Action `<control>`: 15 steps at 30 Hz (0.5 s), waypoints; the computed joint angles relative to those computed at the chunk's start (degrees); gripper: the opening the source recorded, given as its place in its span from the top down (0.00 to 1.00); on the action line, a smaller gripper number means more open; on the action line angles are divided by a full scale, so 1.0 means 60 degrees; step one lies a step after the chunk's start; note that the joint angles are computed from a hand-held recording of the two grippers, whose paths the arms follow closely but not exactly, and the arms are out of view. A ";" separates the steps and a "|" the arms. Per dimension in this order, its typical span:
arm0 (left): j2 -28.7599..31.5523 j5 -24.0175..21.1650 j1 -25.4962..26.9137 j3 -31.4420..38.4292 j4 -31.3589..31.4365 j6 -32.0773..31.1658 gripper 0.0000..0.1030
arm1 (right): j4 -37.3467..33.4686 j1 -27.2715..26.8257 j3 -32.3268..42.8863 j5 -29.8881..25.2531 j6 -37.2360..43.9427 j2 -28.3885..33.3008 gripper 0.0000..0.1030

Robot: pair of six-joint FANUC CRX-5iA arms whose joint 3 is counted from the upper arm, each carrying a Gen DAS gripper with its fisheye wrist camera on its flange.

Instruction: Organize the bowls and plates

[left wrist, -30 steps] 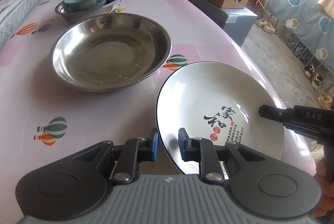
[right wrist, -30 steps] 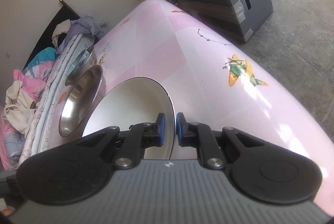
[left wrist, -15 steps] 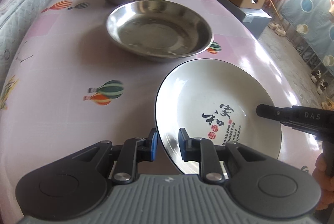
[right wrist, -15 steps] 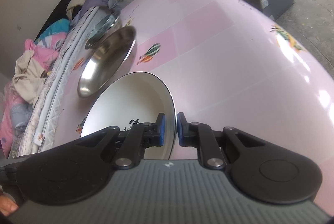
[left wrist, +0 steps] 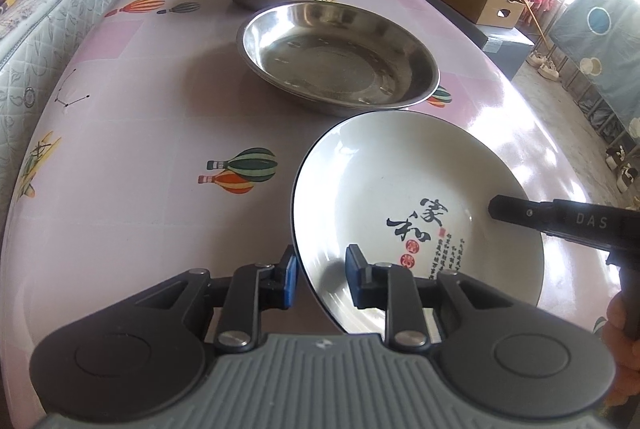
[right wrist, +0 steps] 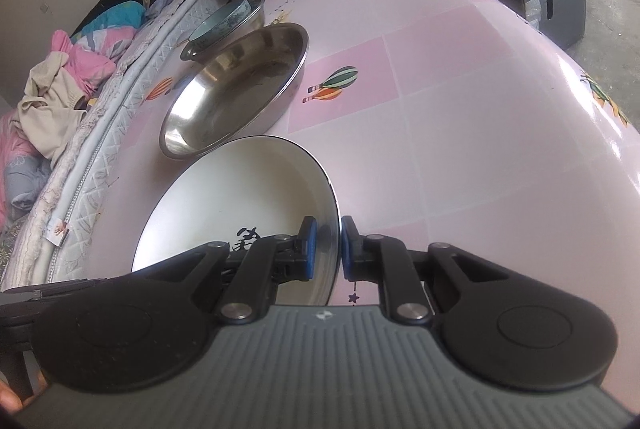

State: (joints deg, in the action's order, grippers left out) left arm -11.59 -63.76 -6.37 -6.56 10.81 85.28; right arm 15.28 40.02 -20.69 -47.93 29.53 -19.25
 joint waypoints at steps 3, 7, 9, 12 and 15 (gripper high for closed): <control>0.0033 0.0163 -0.0056 -0.0012 -0.0081 -0.0064 0.70 | 0.0151 0.0031 -0.0116 0.0071 -0.0266 -0.0038 0.88; 0.0081 0.0305 -0.0125 0.0024 -0.0226 -0.0028 0.70 | 0.0435 0.0150 -0.0186 0.0075 -0.0539 0.0009 0.86; 0.0075 0.0363 -0.0159 0.0019 -0.0293 0.0029 0.70 | 0.0502 0.0181 -0.0202 0.0072 -0.0577 0.0020 0.86; 0.0091 0.0422 -0.0233 0.0044 -0.0425 0.0101 0.68 | 0.0475 0.0184 -0.0197 0.0085 -0.0581 0.0019 0.85; 0.0118 0.0481 -0.0310 0.0080 -0.0543 0.0179 0.67 | 0.0452 0.0144 -0.0216 0.0173 -0.0549 0.0040 0.85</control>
State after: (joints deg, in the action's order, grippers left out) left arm -10.89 -60.87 -8.23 -6.08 7.55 86.35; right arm 18.00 40.88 -21.99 -46.90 26.24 -19.01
